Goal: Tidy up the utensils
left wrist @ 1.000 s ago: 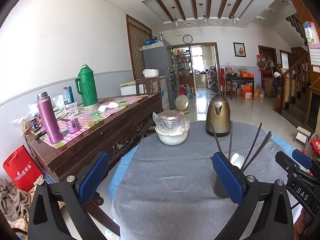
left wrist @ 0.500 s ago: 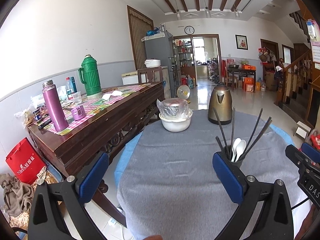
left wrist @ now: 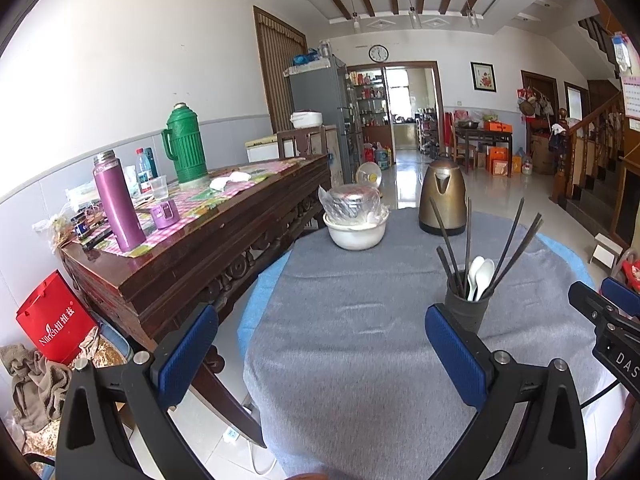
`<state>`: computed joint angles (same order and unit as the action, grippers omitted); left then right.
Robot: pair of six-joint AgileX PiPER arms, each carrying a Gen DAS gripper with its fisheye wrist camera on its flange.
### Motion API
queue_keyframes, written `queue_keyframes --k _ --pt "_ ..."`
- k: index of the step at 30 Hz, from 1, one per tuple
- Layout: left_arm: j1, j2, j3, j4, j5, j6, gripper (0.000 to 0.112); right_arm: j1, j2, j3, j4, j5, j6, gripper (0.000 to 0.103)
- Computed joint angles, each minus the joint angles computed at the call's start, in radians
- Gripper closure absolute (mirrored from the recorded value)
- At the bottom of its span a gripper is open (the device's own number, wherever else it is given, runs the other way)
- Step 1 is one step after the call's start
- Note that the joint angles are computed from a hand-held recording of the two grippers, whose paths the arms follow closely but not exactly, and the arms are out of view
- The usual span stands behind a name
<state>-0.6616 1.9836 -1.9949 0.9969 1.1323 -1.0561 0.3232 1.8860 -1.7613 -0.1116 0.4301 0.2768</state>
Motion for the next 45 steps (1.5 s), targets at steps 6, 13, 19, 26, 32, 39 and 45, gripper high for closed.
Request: queue_keyframes --k 6,13,19,26,32,39,45 --pt "0.003 0.0 0.021 -0.029 0.002 0.003 0.009 0.0 0.015 0.002 0.03 0.021 -0.026 0.037" --pt "0.009 -0.007 0.052 -0.047 0.001 -0.001 0.009 0.008 0.012 0.018 0.029 0.019 -0.03 0.037" --pt "0.018 -0.015 0.081 -0.056 -0.01 -0.005 0.009 0.02 0.021 0.003 0.011 0.031 -0.015 0.037" --pt "0.029 -0.027 0.113 -0.064 -0.024 -0.016 0.009 0.035 0.032 -0.009 -0.017 0.043 0.008 0.037" --pt "0.036 -0.034 0.137 -0.071 -0.035 -0.023 0.009 0.054 0.035 -0.009 -0.085 0.047 0.062 0.037" --pt "0.042 -0.041 0.156 -0.082 -0.046 -0.026 0.009 0.066 0.05 -0.029 -0.131 0.07 0.101 0.037" --pt "0.051 -0.038 0.158 -0.091 -0.057 -0.018 0.009 0.074 0.065 -0.046 -0.162 0.089 0.125 0.037"
